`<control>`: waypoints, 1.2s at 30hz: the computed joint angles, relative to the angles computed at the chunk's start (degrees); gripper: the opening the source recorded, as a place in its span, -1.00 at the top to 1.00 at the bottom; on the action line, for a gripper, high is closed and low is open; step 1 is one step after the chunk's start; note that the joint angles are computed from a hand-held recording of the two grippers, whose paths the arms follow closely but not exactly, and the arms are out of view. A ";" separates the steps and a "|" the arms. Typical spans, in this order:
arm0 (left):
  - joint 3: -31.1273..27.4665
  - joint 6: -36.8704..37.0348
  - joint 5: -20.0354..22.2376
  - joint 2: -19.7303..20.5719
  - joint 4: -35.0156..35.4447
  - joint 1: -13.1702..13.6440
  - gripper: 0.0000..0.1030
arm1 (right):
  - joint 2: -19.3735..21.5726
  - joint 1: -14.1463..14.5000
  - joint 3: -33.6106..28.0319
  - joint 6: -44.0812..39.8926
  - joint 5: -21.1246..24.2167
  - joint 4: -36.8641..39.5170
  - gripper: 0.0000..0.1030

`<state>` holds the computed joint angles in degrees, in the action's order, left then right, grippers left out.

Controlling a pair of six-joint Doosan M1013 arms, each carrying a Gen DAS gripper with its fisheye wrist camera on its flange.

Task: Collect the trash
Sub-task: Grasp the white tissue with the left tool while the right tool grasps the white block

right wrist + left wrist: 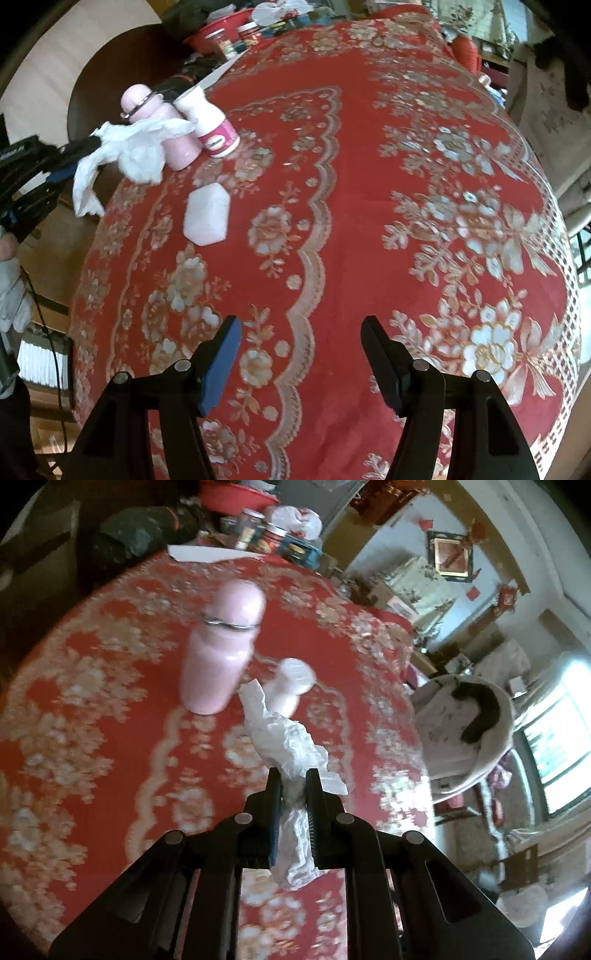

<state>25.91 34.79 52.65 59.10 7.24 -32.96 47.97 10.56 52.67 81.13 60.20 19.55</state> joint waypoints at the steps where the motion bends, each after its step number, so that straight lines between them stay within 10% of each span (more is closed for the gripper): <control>1: 0.97 -0.22 0.38 -0.47 0.83 -0.09 0.80 | 0.38 0.14 -0.64 -0.18 0.41 0.25 -0.26; 15: 16.97 -5.03 4.05 -6.22 2.92 -0.64 0.80 | 7.77 2.88 -13.78 -0.80 6.20 1.09 -0.26; 36: 10.05 -3.87 7.24 -0.62 -1.19 -0.19 0.38 | 20.53 4.99 -36.37 1.42 15.34 -2.26 -0.27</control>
